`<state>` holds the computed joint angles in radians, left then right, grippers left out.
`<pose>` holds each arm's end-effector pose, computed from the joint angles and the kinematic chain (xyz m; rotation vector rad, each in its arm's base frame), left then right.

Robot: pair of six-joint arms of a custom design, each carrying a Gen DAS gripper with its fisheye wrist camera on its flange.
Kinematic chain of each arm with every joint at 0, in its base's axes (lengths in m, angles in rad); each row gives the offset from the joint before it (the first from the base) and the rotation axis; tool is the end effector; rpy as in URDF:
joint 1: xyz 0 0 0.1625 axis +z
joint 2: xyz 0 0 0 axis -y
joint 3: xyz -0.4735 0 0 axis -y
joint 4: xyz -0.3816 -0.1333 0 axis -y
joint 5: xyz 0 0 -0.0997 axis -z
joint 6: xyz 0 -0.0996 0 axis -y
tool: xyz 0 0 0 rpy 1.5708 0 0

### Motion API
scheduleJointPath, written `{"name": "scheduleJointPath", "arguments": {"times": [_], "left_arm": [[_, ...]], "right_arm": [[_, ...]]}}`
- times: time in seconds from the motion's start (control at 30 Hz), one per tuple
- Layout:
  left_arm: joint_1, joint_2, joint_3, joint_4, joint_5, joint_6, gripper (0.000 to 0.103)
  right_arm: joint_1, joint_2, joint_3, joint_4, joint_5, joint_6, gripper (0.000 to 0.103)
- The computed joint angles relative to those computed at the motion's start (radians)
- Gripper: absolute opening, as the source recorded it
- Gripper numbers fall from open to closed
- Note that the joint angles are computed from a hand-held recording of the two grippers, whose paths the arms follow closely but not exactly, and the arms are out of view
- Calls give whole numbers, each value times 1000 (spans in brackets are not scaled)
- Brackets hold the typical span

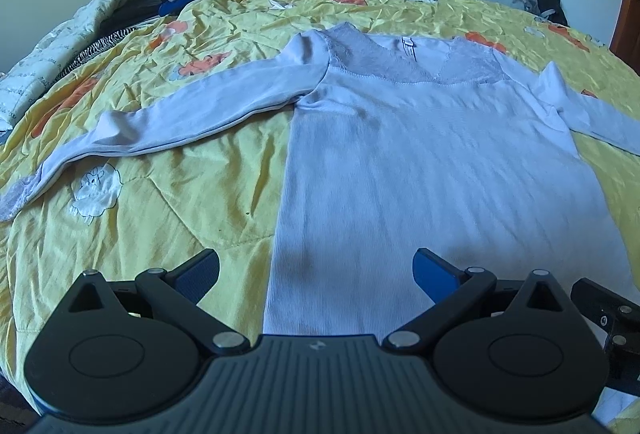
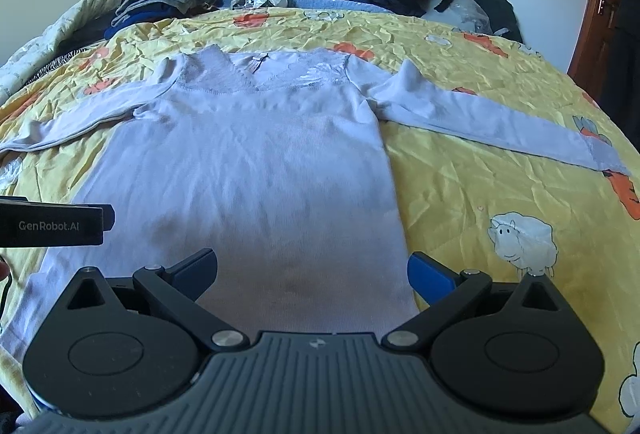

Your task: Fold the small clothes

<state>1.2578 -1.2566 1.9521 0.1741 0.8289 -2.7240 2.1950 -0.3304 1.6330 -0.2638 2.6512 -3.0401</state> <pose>0.0645 -0.4523 0.2479 0.5071 2.2257 -0.7794 0.3214 -0.3685 -0.1428 0.2121 -2.1265 0.9861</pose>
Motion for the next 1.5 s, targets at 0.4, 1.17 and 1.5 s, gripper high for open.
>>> {"name": "scheduleJointPath", "arguments": {"times": [0.4,1.17,1.5], "left_arm": [[1,1,3,-4,0,1,103],[3,9,5,-20,0,22,103],[-17,40,-21,-13,1,28,103]], "right_arm": [[0,-1,3,-3,-1,0,102],[-11,-15,26,-37,-20,15,102],[-30,-31,40,-71,-41,-6,102]]}}
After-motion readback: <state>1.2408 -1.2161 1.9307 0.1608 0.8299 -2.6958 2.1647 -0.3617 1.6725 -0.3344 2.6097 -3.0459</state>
